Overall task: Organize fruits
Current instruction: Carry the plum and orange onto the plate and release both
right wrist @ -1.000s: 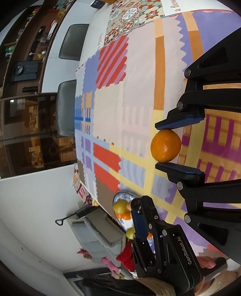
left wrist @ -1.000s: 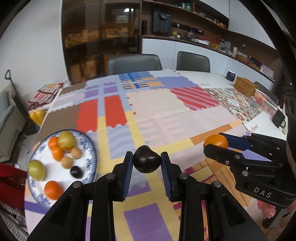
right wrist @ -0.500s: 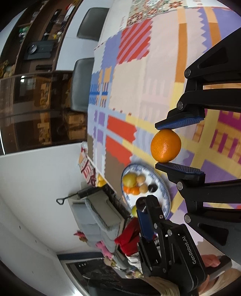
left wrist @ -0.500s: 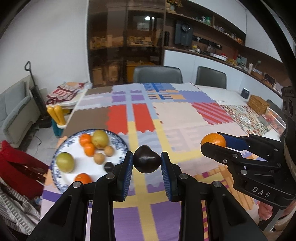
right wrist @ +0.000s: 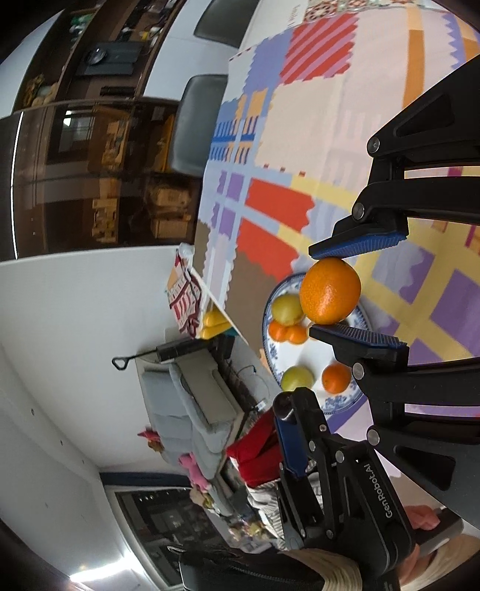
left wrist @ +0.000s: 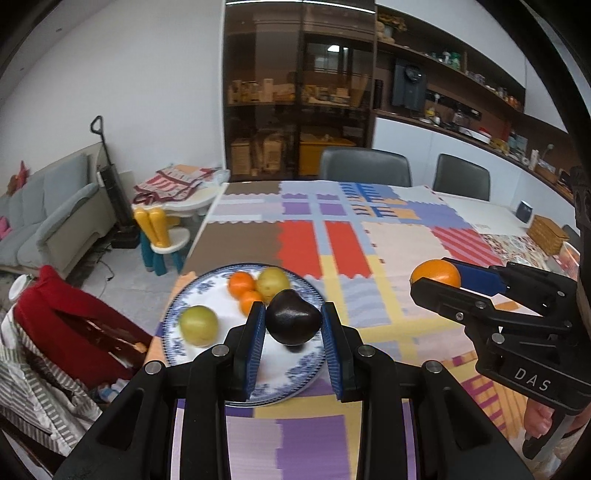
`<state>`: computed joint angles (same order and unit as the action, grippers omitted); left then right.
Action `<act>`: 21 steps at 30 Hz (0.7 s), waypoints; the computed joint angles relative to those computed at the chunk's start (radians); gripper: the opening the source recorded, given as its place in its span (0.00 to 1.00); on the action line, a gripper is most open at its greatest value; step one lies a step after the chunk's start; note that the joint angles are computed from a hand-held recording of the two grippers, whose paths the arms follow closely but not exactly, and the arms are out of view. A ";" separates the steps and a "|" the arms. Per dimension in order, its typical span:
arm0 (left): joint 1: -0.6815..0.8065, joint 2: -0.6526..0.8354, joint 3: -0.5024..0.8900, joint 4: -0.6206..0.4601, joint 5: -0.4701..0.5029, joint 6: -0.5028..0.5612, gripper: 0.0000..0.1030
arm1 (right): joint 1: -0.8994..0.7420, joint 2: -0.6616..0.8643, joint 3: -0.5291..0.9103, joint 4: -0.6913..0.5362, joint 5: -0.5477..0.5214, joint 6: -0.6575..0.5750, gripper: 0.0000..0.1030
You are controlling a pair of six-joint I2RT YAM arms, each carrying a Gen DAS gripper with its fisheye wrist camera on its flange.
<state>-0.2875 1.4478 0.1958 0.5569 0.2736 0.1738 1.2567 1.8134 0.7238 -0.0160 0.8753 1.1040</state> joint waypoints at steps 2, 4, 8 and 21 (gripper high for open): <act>0.031 0.027 0.009 0.011 0.010 0.014 0.29 | -0.023 0.019 0.013 0.046 -0.022 -0.050 0.36; 0.061 0.071 0.021 0.035 0.015 0.027 0.29 | -0.049 0.040 0.025 0.089 -0.050 -0.096 0.36; 0.104 0.163 0.052 0.070 0.023 0.046 0.29 | -0.109 0.095 0.050 0.178 -0.123 -0.171 0.36; 0.126 0.459 0.240 0.090 0.048 0.089 0.29 | -0.249 0.287 0.194 0.225 -0.300 -0.274 0.36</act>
